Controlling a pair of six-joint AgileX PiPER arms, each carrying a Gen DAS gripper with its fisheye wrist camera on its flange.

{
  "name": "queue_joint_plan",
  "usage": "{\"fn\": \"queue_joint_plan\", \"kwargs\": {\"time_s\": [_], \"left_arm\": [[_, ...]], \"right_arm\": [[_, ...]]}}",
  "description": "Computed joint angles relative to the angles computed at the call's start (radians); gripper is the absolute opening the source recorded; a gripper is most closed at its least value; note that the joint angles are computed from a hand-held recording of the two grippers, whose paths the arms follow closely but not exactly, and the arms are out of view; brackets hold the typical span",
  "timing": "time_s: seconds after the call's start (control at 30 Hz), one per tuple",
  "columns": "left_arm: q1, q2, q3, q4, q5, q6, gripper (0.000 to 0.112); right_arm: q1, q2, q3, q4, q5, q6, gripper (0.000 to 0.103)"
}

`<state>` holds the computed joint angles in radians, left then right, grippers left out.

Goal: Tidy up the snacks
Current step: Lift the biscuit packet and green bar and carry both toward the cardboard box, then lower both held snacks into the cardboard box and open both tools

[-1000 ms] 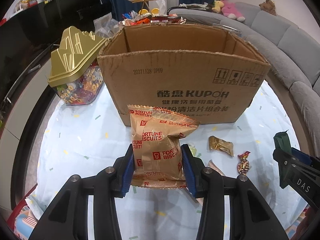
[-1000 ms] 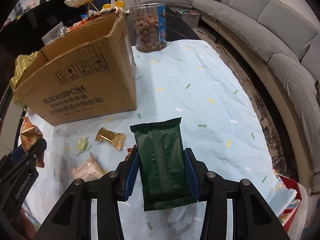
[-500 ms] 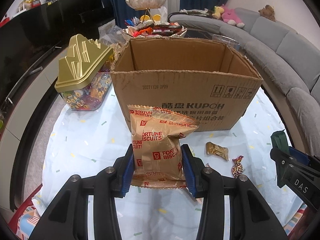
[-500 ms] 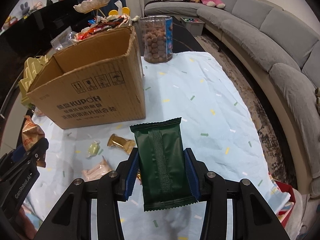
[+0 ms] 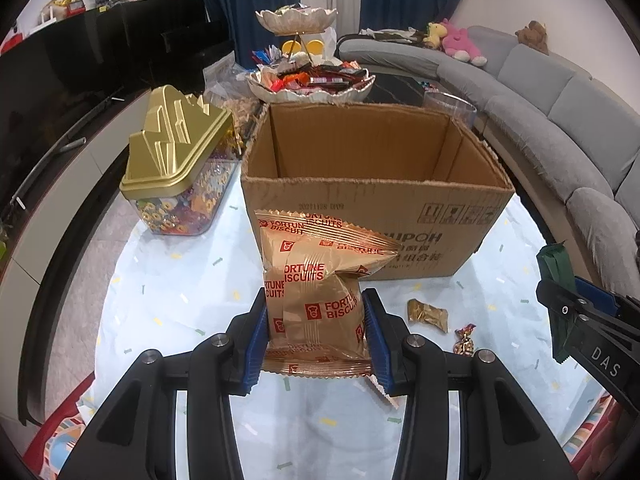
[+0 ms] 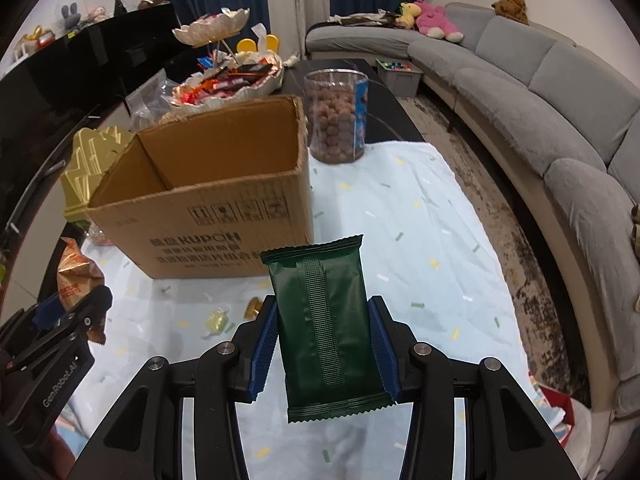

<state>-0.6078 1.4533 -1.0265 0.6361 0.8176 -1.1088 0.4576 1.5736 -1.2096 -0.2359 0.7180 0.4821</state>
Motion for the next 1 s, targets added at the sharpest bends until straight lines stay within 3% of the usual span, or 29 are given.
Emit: {"fn": "queue_joint_plan", "kwargs": {"time_s": [1.0], "left_arm": [[0.12,0.024,-0.191,-0.099,0.021,0.23,0.044]], "right_arm": [[0.048,0.103,-0.328,0.027,0.09,-0.11,0.046]]}}
